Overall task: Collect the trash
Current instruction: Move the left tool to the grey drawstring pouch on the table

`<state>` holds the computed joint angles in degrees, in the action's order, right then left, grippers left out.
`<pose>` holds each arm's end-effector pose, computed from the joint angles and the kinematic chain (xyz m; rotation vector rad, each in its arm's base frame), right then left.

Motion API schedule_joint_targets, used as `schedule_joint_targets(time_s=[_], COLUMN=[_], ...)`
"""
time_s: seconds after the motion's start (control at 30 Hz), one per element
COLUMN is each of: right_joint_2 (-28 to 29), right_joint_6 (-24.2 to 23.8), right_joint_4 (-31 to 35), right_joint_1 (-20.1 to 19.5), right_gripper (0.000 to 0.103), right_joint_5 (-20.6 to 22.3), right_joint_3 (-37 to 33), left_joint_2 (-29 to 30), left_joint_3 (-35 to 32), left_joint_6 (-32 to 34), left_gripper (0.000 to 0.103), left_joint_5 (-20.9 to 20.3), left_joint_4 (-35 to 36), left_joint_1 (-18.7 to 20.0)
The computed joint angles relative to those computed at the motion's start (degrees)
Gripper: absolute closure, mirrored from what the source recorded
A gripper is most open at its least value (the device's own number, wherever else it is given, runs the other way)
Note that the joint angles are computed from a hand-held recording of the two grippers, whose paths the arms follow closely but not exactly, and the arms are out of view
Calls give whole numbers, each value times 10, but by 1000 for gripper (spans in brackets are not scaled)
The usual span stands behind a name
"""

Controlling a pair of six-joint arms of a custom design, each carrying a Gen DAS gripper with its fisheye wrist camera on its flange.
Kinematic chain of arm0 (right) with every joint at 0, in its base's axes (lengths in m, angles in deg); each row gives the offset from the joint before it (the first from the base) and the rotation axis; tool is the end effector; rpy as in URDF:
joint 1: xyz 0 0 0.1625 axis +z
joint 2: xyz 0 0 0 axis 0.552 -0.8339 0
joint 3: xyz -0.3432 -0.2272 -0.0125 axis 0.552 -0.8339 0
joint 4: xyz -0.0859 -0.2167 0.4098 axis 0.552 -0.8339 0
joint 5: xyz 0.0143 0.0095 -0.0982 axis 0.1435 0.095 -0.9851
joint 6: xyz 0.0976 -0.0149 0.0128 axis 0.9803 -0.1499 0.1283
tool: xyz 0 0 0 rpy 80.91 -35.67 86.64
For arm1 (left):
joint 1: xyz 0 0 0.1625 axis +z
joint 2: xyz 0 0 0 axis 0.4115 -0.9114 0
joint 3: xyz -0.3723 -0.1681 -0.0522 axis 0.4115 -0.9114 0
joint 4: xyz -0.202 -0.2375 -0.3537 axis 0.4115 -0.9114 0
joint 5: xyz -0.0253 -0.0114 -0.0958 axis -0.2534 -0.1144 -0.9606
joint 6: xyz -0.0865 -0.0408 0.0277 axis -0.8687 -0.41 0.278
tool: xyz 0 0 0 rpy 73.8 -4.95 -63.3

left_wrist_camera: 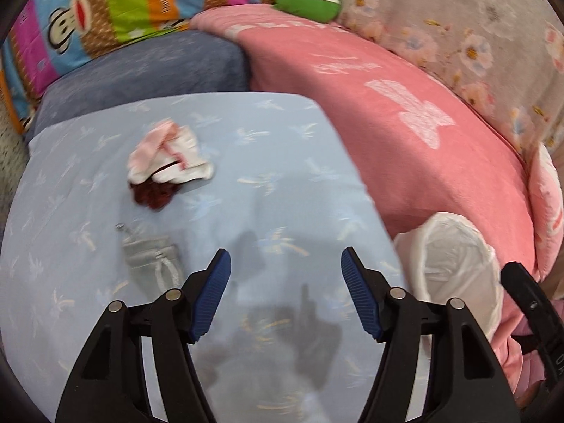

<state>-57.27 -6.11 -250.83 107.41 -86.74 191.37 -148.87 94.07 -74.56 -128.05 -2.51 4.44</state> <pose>0.4355 -0.2728 0.0409 0.4537 -2.4913 0.9291 -0.0798 -0.2841 0.3564 0.0013 2.3803 -0.8839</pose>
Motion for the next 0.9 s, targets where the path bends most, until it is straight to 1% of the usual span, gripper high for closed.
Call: schedule_joint_targets(time_s=[0.07, 0.23, 0.37, 0.47, 0.6, 0.63, 0.77, 0.8, 0.83, 0.87, 0.9], right_joint_2=[17, 58, 90, 112, 138, 144, 165, 169, 173, 178, 182], right_joint_6=[0, -3, 0, 2, -1, -1, -6, -7, -7, -9, -10], right_joint_4=[6, 15, 26, 36, 50, 54, 69, 72, 75, 78, 81], right_joint_1=[2, 8, 10, 10, 10, 11, 12, 12, 12, 12, 12], right_gripper=[68, 68, 68, 68, 68, 68, 68, 68, 68, 68, 67], right_joint_5=[8, 22, 35, 45, 58, 60, 70, 72, 73, 75, 77], right_joint_3=[-13, -42, -65, -82, -105, -110, -132, -135, -140, -145, -150], left_joint_2=[-15, -55, -80, -94, -104, -103, -99, -98, -98, -100, -99], left_joint_3=[-2, -3, 3, 9, 18, 20, 24, 24, 25, 25, 25], left_joint_6=[-13, -22, -3, 19, 72, 83, 116, 120, 123, 134, 156], left_gripper=[40, 38, 37, 37, 37, 37, 37, 38, 42, 53, 67], left_joint_5=[2, 2, -7, -15, -34, -37, -31, -30, -28, -30, -40], left_joint_4=[26, 59, 53, 32, -29, -41, -63, -65, -67, -73, -94], left_joint_1=[14, 55, 100, 137, 183, 190, 197, 198, 198, 199, 207])
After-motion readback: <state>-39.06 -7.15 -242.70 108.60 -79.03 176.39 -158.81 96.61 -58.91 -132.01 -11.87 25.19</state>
